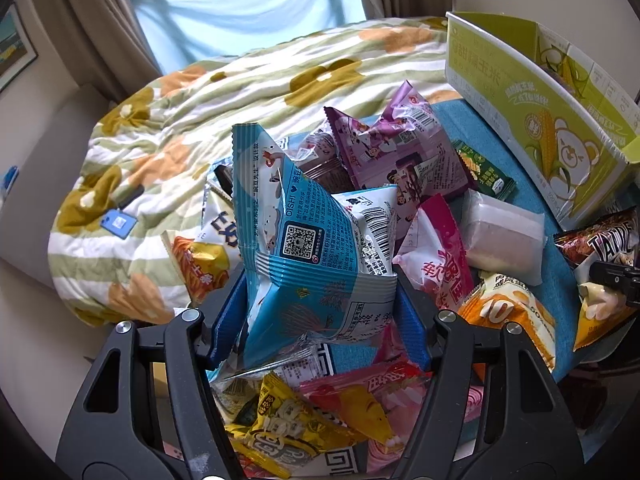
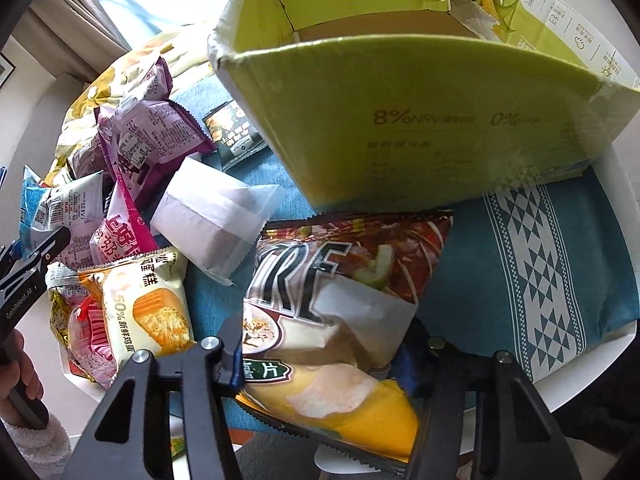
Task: Organize snacks
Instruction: 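Grasp the blue-white snack bag with the left gripper while the right gripper grasps the chip bag, then carry both bags into the cardboard box and open both grippers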
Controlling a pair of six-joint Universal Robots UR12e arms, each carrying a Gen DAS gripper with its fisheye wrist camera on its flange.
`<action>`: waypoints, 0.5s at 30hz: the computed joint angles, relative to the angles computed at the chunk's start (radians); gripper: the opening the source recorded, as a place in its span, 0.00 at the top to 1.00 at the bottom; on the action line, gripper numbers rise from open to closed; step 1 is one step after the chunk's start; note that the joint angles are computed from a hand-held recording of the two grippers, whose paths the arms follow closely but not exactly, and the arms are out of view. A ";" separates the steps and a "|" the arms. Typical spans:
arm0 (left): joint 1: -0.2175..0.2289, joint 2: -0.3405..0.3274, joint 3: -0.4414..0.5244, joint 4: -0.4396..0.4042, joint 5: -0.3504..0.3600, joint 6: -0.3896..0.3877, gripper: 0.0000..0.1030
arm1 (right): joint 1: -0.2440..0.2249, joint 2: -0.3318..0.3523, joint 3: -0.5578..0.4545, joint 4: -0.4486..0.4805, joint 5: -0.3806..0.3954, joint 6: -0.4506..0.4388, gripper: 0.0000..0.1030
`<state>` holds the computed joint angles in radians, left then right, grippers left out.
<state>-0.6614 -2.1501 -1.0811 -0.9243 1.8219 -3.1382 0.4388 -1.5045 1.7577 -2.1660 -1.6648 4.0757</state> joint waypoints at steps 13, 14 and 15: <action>-0.013 0.033 0.033 0.038 -0.078 -0.002 0.38 | 0.036 -0.095 -0.020 0.050 -0.065 0.007 0.51; -0.013 0.030 0.044 0.044 -0.091 0.005 0.38 | 0.042 -0.100 -0.031 0.059 -0.079 0.013 0.51; -0.013 0.025 0.060 0.049 -0.104 0.012 0.38 | 0.049 -0.103 -0.043 0.065 -0.093 0.020 0.51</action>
